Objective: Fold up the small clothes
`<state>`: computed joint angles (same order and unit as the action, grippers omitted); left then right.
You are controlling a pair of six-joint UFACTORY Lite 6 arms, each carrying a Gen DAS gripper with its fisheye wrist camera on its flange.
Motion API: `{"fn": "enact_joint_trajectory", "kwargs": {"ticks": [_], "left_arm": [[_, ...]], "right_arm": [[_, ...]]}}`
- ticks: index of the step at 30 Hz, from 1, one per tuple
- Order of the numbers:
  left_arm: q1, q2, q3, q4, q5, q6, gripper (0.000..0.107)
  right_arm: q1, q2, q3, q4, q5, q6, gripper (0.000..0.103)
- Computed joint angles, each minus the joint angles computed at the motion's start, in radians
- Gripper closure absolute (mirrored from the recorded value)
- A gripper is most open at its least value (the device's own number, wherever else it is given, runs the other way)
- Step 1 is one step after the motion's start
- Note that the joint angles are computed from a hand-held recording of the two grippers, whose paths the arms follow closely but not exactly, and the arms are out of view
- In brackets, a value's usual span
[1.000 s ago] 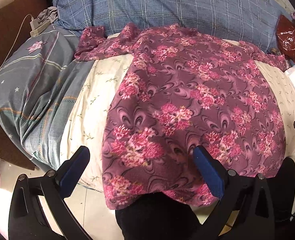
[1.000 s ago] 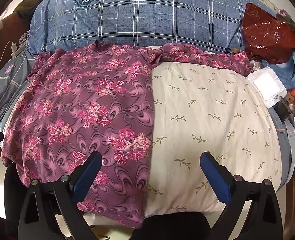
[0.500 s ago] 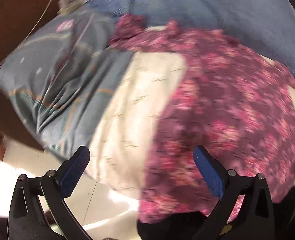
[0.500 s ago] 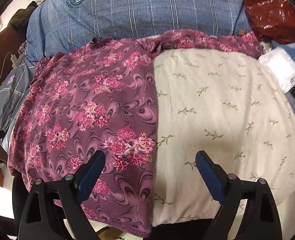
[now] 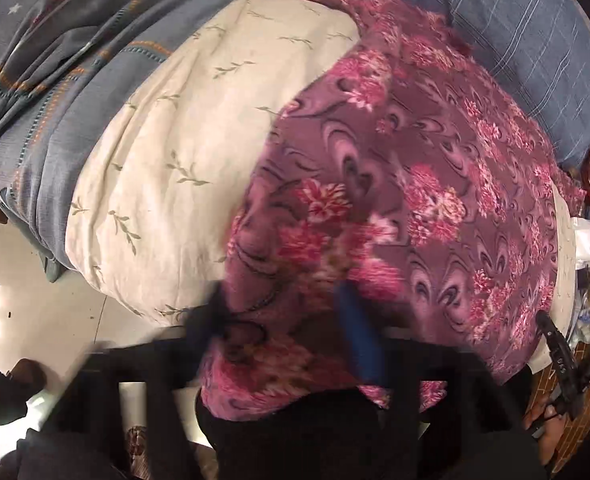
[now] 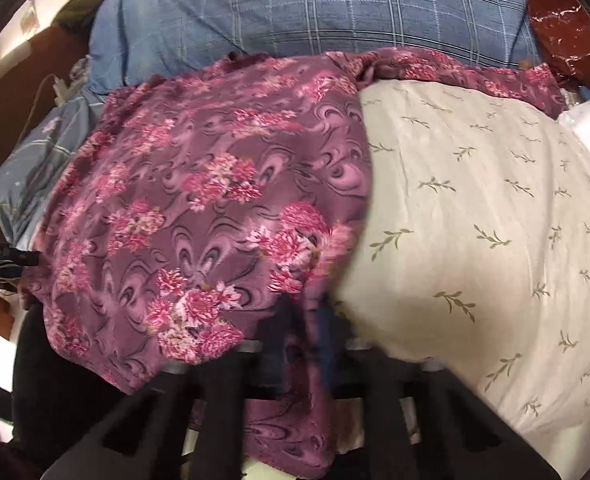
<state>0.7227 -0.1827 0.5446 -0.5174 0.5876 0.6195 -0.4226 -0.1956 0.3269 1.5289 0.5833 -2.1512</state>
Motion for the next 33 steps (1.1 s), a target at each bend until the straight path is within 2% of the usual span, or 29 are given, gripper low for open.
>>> {"fn": "enact_joint_trajectory", "kwargs": {"ticks": [1,4,6,7,9,11,13,14,15,17,19,20,22,24,28,29,32,33], "left_arm": [[0.005,-0.019,0.009,0.001,0.037,-0.006,0.100],[0.131,-0.109,0.057,-0.080,0.290,0.084,0.102],[0.179,-0.183,0.064,-0.074,0.376,0.090,0.102],[0.177,-0.172,0.074,-0.058,0.376,0.079,0.101],[0.163,-0.136,0.046,-0.016,0.327,0.054,0.101],[0.124,-0.055,0.019,0.067,0.242,-0.026,0.101],[0.163,-0.015,0.001,0.066,0.249,0.005,0.101],[0.185,-0.025,0.004,0.060,0.270,0.030,0.101],[0.212,-0.059,0.009,0.056,0.297,0.067,0.100],[0.238,-0.106,0.041,0.056,0.319,0.114,0.087],[0.206,-0.125,0.095,0.037,0.282,0.121,0.050],[0.147,-0.106,0.133,0.030,0.241,0.082,0.046],[0.027,0.001,0.243,0.017,0.165,0.011,0.044],[-0.039,0.148,0.378,0.002,0.142,-0.019,0.044],[-0.210,0.449,0.665,0.022,0.118,-0.187,0.044],[-0.237,0.505,0.733,0.030,0.120,-0.219,0.044],[-0.324,0.683,0.955,0.087,0.118,-0.343,0.044],[-0.353,0.750,1.041,0.111,0.119,-0.388,0.044]], "right_arm": [[-0.056,0.011,0.027,-0.082,0.064,0.063,0.098],[-0.251,-0.021,0.119,-0.301,0.297,0.238,0.100],[-0.386,-0.029,0.197,-0.369,0.436,0.280,0.100],[-0.420,-0.002,0.235,-0.386,0.466,0.291,0.100],[-0.426,0.042,0.265,-0.385,0.424,0.291,0.100],[-0.371,0.149,0.289,-0.372,0.309,0.288,0.100],[-0.311,0.265,0.323,-0.385,0.217,0.339,0.099],[-0.298,0.290,0.335,-0.402,0.202,0.370,0.098],[-0.300,0.299,0.349,-0.410,0.216,0.394,0.093],[-0.313,0.284,0.388,-0.427,0.274,0.443,0.093],[-0.308,0.281,0.457,-0.404,0.324,0.490,0.087],[-0.283,0.267,0.474,-0.387,0.331,0.519,0.084],[-0.193,0.303,0.578,-0.332,0.301,0.595,0.069],[-0.122,0.377,0.688,-0.308,0.290,0.641,0.064],[0.093,0.644,1.060,-0.338,0.186,0.905,0.064],[0.119,0.724,1.164,-0.379,0.191,0.956,0.064],[0.212,0.956,1.478,-0.431,0.116,1.207,0.062],[0.221,1.028,1.583,-0.488,0.134,1.300,0.059]]}}
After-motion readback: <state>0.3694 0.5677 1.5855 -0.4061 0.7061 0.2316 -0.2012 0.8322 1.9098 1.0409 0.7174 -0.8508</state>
